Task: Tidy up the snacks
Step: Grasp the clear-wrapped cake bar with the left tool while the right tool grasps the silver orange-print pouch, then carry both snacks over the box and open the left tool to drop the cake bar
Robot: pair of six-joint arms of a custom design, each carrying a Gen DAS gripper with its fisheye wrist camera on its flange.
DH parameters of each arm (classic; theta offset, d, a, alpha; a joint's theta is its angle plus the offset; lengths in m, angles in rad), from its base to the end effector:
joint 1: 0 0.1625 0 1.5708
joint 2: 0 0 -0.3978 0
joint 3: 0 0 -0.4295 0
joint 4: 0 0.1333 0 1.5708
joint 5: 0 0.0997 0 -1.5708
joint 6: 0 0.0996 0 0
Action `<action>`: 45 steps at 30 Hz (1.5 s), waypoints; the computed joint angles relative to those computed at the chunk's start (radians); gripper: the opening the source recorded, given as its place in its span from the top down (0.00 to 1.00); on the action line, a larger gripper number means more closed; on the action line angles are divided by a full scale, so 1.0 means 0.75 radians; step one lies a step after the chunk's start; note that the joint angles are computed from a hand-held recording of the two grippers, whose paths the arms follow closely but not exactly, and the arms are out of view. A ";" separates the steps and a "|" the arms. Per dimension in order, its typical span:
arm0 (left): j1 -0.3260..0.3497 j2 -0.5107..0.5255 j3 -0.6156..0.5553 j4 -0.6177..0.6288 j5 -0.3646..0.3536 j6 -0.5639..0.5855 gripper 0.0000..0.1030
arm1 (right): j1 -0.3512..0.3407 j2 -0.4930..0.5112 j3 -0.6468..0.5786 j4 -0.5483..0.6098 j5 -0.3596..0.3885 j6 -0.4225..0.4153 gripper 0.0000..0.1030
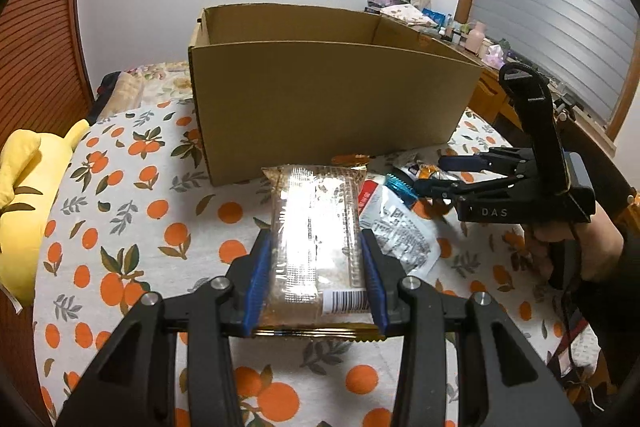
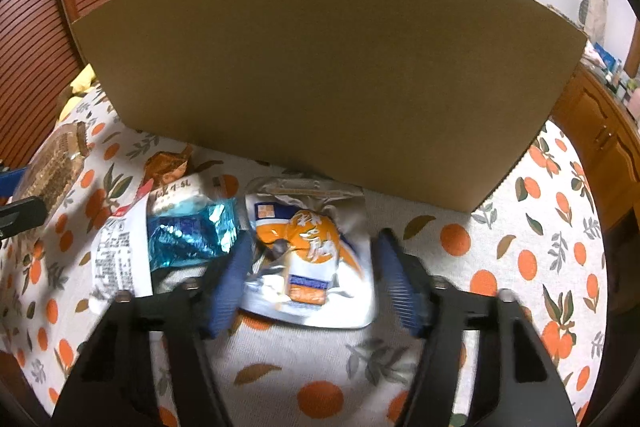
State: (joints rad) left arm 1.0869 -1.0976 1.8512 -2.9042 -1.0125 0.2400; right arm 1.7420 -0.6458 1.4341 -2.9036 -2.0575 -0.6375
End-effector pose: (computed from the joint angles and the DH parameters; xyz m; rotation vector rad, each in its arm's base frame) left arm -0.1257 -0.6391 0.2066 0.6952 2.4486 -0.8394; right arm 0.2135 -0.7256 0.0737 0.8238 -2.3653 0.5354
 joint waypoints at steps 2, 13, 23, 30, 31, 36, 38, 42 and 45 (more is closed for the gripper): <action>0.001 0.003 -0.002 -0.003 -0.006 0.000 0.60 | -0.001 -0.016 0.011 0.028 0.004 -0.008 0.44; 0.009 0.004 0.000 -0.010 -0.020 -0.008 0.60 | -0.010 -0.099 0.111 0.045 0.075 0.001 0.46; -0.014 -0.014 0.004 -0.035 -0.032 0.012 0.60 | 0.003 -0.183 0.228 -0.051 0.137 -0.044 0.45; -0.045 -0.027 -0.017 -0.052 -0.052 0.051 0.60 | 0.027 -0.249 0.283 -0.089 0.193 -0.062 0.45; -0.047 -0.027 -0.022 -0.054 -0.057 0.056 0.60 | 0.030 -0.257 0.287 -0.096 0.202 -0.066 0.45; -0.057 -0.019 -0.061 -0.058 -0.088 0.088 0.60 | 0.047 -0.283 0.297 -0.119 0.239 -0.081 0.45; -0.061 -0.013 -0.081 -0.060 -0.091 0.099 0.60 | 0.058 -0.274 0.279 -0.124 0.249 -0.082 0.45; -0.062 0.001 -0.122 -0.060 -0.096 0.115 0.60 | 0.068 -0.273 0.251 -0.115 0.276 -0.096 0.45; -0.061 0.017 -0.155 -0.056 -0.090 0.128 0.60 | 0.074 -0.272 0.229 -0.110 0.296 -0.111 0.45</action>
